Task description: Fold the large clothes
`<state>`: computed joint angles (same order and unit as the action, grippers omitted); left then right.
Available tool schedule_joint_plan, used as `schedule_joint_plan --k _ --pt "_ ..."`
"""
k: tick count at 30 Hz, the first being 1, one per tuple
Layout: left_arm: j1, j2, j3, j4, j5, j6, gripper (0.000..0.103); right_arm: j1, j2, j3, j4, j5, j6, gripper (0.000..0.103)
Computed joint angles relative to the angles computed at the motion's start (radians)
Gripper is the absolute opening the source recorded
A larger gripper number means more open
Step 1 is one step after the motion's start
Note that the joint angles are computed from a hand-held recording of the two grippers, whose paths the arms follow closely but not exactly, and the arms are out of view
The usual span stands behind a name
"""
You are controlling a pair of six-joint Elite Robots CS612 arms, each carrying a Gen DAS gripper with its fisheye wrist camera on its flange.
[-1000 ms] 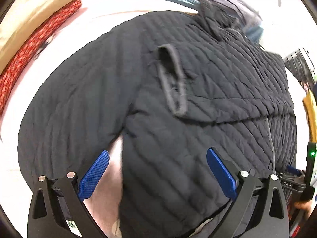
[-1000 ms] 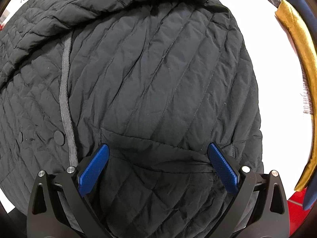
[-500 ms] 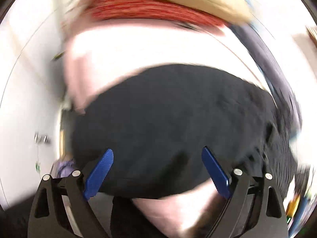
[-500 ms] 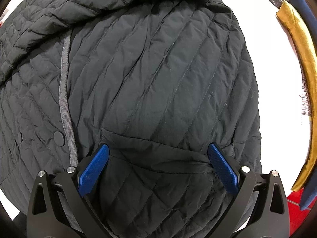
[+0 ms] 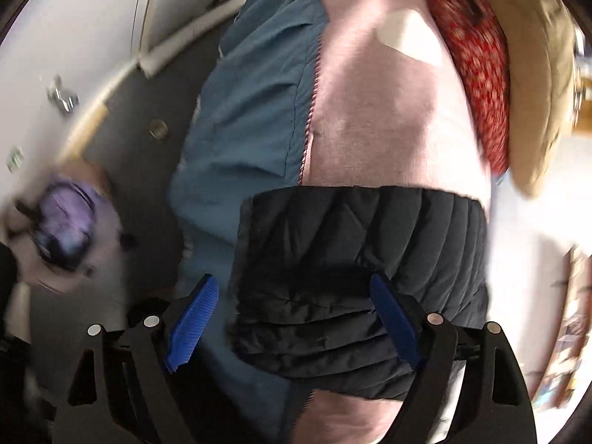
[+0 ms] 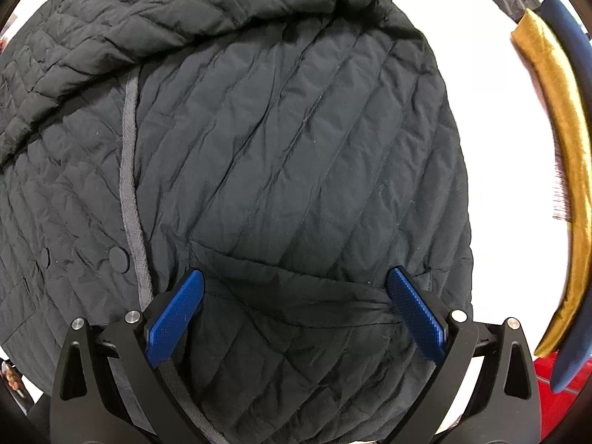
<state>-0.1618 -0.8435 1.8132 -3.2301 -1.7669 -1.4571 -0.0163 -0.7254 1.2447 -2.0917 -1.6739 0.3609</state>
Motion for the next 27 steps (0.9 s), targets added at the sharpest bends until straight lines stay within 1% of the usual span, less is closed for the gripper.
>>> schedule_joint_plan --k 3,4,7,8,9,10,12,13,14,15,17,18,20,21,23,25,26,27 --pt "-0.007 0.036 0.016 -0.156 -0.002 -0.099 0.079 0.002 -0.002 -0.004 0.003 -0.006 -0.001 0.098" --pt "-0.006 0.044 0.017 -0.185 -0.003 -0.116 0.079 0.004 -0.001 -0.009 0.01 -0.008 -0.006 0.098" --pt "-0.002 0.062 0.012 -0.24 -0.021 -0.128 0.067 0.011 0.001 -0.02 0.034 -0.019 -0.024 0.098" --pt "0.0 0.067 0.01 -0.256 -0.028 -0.122 0.06 0.014 0.001 -0.021 0.04 -0.022 -0.028 0.098" --pt "0.001 0.067 0.01 -0.27 -0.036 -0.106 0.052 0.015 0.002 -0.023 0.042 -0.024 -0.029 0.098" --pt "0.002 0.064 0.01 -0.27 -0.043 -0.094 0.048 0.018 -0.001 -0.019 0.038 -0.027 -0.027 0.098" --pt "0.005 0.058 0.012 -0.263 -0.054 -0.072 0.034 0.021 -0.003 -0.015 0.029 -0.033 -0.021 0.098" --pt "0.006 0.051 0.013 -0.251 -0.061 -0.055 0.03 0.022 -0.005 -0.011 0.027 -0.033 -0.019 0.098" --pt "0.007 0.042 0.016 -0.243 -0.062 -0.036 0.022 0.022 -0.004 -0.012 0.028 -0.035 -0.019 0.098" --pt "0.008 0.035 0.019 -0.25 -0.063 -0.017 0.019 0.023 -0.004 -0.014 0.029 -0.04 -0.02 0.098" --pt "0.01 0.019 0.021 -0.25 -0.065 0.024 0.016 0.032 -0.013 -0.004 0.019 -0.066 -0.023 0.098" --pt "0.012 0.013 0.02 -0.253 -0.063 0.04 0.014 0.036 -0.017 0.001 -0.009 -0.084 -0.035 0.098" --pt "0.015 0.002 0.014 -0.266 -0.057 0.062 0.012 0.045 -0.029 0.017 -0.061 -0.099 -0.058 0.098" --pt "0.017 -0.007 0.005 -0.257 -0.058 0.084 0.012 0.049 -0.034 0.02 -0.093 -0.101 -0.079 0.098" --pt "0.019 -0.02 -0.021 -0.249 -0.064 0.139 0.011 0.056 -0.037 0.016 -0.129 -0.084 -0.114 0.098" --pt "0.017 -0.025 -0.065 -0.265 -0.085 0.194 0.011 0.063 -0.035 0.002 -0.149 -0.05 -0.159 0.098" --pt "0.014 -0.026 -0.099 -0.264 -0.108 0.24 0.011 0.068 -0.031 -0.012 -0.153 -0.032 -0.18 0.098" --pt "0.01 -0.025 -0.14 -0.248 -0.141 0.296 0.011 0.073 -0.024 -0.035 -0.154 0.013 -0.222 0.098"
